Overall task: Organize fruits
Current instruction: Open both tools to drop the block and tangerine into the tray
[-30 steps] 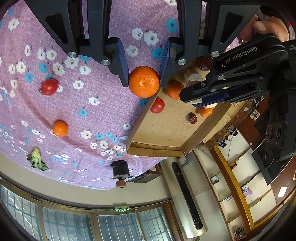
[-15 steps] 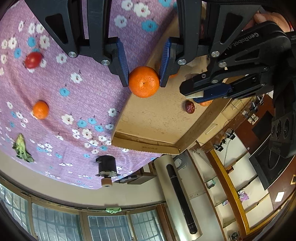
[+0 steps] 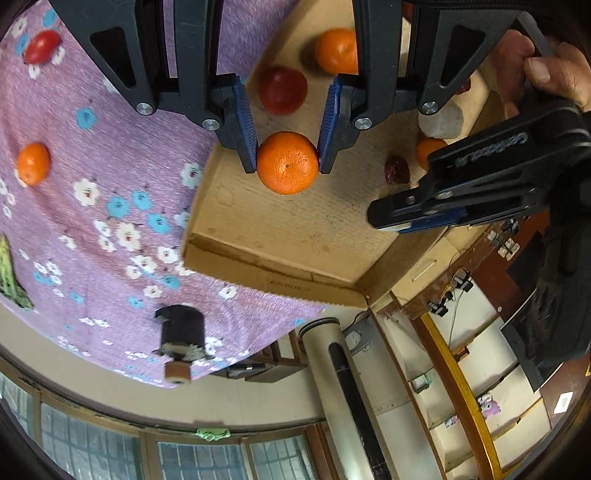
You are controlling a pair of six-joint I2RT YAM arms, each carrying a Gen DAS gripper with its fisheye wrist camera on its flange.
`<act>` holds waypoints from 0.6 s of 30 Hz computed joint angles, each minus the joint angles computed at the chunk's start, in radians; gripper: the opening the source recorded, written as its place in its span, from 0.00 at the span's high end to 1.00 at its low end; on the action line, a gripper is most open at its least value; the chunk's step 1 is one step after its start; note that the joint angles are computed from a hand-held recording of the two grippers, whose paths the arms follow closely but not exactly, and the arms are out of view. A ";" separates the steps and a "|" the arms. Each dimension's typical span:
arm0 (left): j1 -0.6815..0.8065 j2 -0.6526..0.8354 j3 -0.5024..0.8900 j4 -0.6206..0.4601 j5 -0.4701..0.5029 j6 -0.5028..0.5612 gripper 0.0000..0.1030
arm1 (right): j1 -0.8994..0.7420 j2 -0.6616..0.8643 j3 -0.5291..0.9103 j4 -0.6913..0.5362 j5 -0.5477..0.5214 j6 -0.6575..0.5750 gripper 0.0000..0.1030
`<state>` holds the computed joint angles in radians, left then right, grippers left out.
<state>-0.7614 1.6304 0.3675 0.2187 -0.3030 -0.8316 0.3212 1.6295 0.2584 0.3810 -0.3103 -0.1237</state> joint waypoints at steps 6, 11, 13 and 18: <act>0.019 0.080 0.035 0.006 0.022 0.012 0.73 | 0.054 0.105 0.029 0.055 0.046 -0.008 0.67; 0.007 0.094 0.070 -0.060 0.006 0.003 0.71 | 0.099 0.108 0.024 0.070 0.110 -0.013 0.66; 0.008 0.076 0.060 -0.069 0.004 -0.012 0.69 | 0.097 0.093 0.011 0.074 0.106 -0.020 0.61; -0.030 -0.018 0.016 -0.103 -0.039 -0.060 0.65 | 0.058 -0.012 -0.043 0.046 0.081 -0.039 0.57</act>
<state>-0.7914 1.6123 0.3830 0.1160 -0.3415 -0.8918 0.3793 1.6175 0.2158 0.4267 -0.2288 -0.1627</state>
